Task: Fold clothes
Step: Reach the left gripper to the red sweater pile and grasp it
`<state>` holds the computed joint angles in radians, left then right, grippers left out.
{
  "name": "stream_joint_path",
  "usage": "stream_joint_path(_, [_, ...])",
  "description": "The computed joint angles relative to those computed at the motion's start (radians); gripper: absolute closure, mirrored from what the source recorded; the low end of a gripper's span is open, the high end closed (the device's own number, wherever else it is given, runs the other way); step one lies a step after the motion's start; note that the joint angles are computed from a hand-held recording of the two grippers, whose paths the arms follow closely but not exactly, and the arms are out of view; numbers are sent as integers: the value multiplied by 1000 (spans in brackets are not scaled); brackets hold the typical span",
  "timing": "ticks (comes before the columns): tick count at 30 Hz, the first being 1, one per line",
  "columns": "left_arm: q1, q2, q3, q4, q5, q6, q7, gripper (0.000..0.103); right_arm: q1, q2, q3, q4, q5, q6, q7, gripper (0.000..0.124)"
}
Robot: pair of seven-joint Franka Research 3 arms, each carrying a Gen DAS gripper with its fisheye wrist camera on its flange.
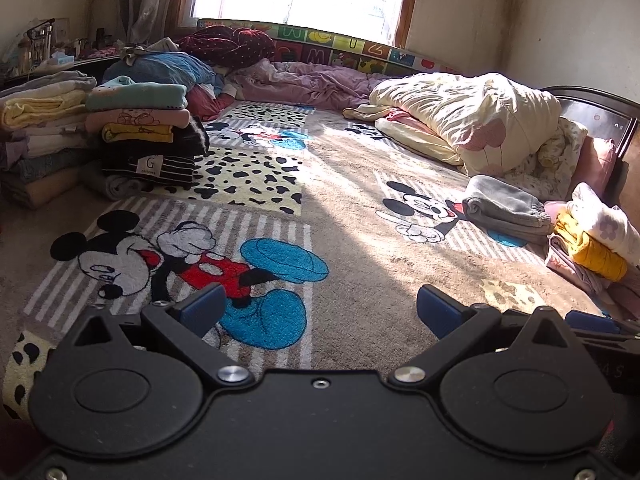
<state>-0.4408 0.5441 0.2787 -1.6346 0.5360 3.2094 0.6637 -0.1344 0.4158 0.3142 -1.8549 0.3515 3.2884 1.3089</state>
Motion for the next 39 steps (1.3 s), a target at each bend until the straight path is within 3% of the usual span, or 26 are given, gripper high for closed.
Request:
stream_joint_path(3, [-20,4,64,-3,-27,2,-53,0,-70,41,96,44,-20,-8,-29,22])
stream_joint_path(5, [-78,17,170,0,-33,-8,-121,0,-79,66,122,79,-28,-19,-45,22])
stream_joint_path(7, [-90,24,225,7,-29,-19,-171,0,-131,108,205,128,-38,-31,-84,22])
stream_joint_path(9, [-141,40,336,9,-14,-24,-254,0,-152,147,255,179,-38,-46,-119,22])
stream_joint_path(12, [-197,71,482,12,5,-24,-377,0,-145,200,289,271,-28,-90,-174,22])
stream_joint_path(13, [-219,85,539,13,7,-30,-424,0,-139,221,298,307,-21,-112,-188,22])
stream_joint_path(16, [-230,117,637,21,19,-51,-521,1,-94,277,285,427,1,-182,-209,22])
stream_joint_path(22, [-177,167,744,57,58,-75,-655,1,43,398,199,704,33,-335,-195,22])
stream_joint_path(26, [-105,207,767,118,87,-114,-707,3,131,475,128,870,55,-445,-145,22])
stream_joint_path(30, [7,262,743,231,115,-153,-724,11,196,512,66,937,70,-513,-138,22])
stream_joint_path(33, [137,282,636,340,119,-188,-669,28,236,530,14,966,82,-559,-125,22])
stream_joint_path(34, [178,294,602,379,119,-202,-650,29,249,537,-5,975,87,-574,-119,22])
stream_joint_path(39, [333,323,433,507,136,-265,-513,54,289,547,-78,978,128,-624,-100,22])
